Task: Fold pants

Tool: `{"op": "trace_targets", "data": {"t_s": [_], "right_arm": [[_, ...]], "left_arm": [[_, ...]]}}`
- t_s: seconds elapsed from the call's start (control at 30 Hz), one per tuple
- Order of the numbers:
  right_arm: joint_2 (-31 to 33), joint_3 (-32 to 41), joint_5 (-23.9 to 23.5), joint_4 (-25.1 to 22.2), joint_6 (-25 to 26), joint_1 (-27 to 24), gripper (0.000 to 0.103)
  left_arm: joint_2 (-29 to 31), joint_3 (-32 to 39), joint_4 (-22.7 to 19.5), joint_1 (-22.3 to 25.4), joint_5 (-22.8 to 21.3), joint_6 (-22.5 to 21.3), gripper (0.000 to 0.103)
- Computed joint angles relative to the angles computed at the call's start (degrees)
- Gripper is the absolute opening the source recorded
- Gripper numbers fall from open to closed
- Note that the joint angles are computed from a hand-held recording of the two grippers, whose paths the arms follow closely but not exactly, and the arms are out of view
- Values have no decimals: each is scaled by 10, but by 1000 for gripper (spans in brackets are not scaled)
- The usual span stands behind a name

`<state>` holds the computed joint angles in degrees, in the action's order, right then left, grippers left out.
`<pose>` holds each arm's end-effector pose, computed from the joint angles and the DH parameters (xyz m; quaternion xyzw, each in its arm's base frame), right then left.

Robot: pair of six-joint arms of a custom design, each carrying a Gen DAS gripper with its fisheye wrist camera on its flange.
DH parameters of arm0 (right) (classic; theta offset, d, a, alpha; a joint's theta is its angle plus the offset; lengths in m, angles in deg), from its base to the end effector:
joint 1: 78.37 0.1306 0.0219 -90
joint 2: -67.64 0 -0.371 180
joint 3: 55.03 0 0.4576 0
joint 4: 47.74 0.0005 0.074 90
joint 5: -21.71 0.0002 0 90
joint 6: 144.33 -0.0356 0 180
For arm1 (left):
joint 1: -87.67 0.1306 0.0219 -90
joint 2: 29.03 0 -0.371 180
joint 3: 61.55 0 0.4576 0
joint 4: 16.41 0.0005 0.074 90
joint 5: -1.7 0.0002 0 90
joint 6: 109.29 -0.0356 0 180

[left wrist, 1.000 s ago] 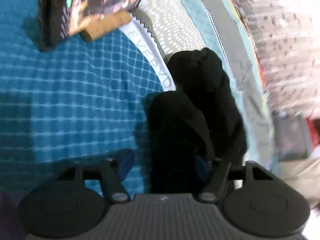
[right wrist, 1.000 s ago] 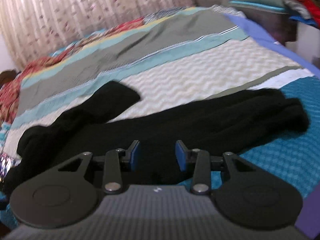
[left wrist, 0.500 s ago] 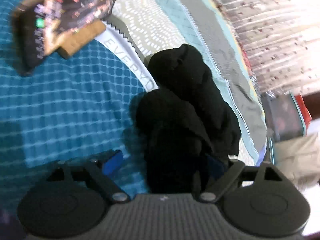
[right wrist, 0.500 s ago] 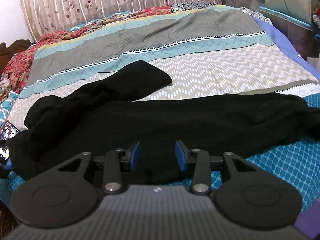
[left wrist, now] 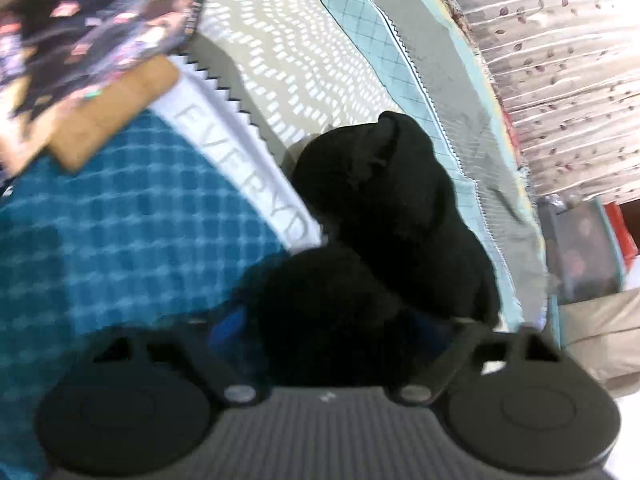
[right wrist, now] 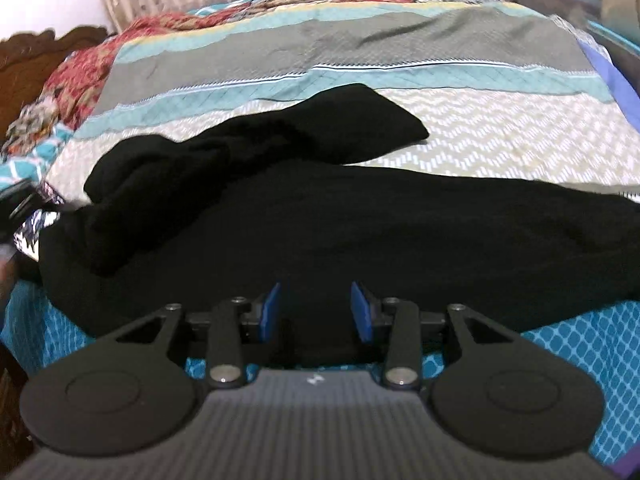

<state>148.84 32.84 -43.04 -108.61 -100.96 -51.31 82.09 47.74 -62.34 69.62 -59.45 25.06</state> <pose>0.4360 0.2051 0.4641 0.2240 0.9037 0.0134 0.3647 0.6444 -0.2286 0.3841 -0.1181 0.9002 -0.3795 0.1781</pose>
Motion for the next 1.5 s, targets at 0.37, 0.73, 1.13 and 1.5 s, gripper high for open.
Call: {"op": "trace_targets", "data": {"t_s": [0.37, 0.73, 1.13, 1.5], "right_arm": [[17, 0, -48, 16, -4, -29, 42], [29, 16, -68, 78, 6, -149, 43], [102, -15, -292, 255, -227, -296, 55], [-36, -22, -162, 330, 16, -301, 12]], "left_arm": [[-237, -199, -23, -35, -214, -159, 35], [-224, -140, 13, -27, -280, -191, 53], [78, 178, -98, -53, -309, -191, 86], [31, 152, -33, -73, -237, -219, 20]]}}
